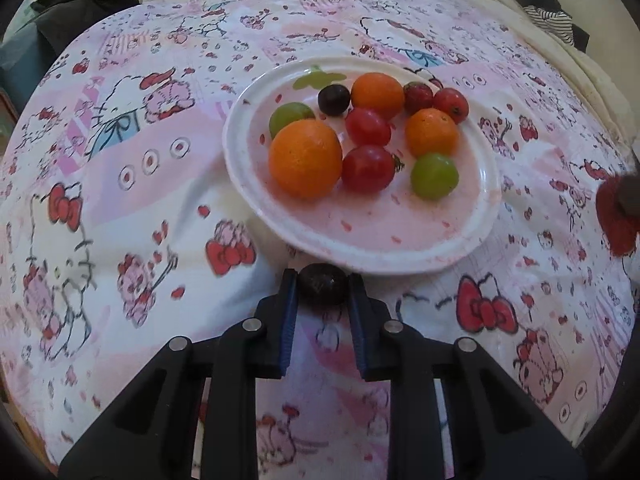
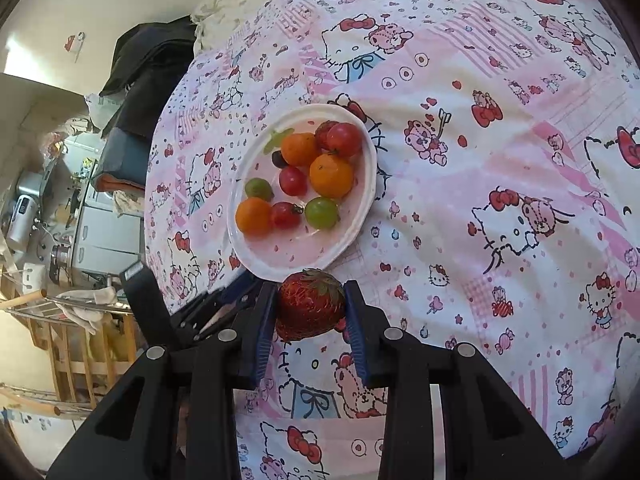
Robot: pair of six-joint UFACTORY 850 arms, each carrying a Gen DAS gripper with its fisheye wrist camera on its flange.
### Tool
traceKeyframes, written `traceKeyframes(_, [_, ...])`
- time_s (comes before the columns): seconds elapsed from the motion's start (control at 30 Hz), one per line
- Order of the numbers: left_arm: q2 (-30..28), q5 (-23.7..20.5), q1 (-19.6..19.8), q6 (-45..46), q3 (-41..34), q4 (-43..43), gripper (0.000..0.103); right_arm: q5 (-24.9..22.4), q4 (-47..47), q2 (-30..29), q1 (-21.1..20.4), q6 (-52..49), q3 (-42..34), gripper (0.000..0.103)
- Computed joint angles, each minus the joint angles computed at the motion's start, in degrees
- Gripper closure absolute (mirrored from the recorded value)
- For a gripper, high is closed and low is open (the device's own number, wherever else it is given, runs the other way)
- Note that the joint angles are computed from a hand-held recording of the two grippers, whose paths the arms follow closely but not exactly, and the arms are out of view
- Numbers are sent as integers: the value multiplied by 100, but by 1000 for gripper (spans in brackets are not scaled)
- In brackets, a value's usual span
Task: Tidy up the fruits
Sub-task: 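Grasp the last dark plum with the left tool while the right tool holds the strawberry, then carry the plum and strawberry over the plate and open both tools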
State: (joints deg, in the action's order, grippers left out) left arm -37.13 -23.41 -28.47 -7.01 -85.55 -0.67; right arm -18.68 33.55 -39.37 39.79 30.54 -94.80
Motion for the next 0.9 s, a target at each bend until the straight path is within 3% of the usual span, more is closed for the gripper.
traceKeyframes(0.2, [391,-123,-3,-495,322,256,83,75,118,73,1,-82,76,68])
traceKeyframes(0.33, [728,102,-36,-454,453,283,83,189,266,130,-67,-179,124,68])
traceKeyframes(0.43, [808,276,-42,-172,356,-15,83,112,-162,57,-141,126,-48,68])
traceKeyframes(0.57, [513,161,-45,34,-111,-384,82,-175,-239,-311,-281,60,-593,68])
traceKeyframes(0.77, [-36,-192,-75,-66,-717,-260,82,-866,-231,-1118,-351,-141,-1627,68])
traceKeyframes(0.9, [-239,-382,-160,-511,-902,444,82,-1201,34,-1541,-344,-259,-2105,68])
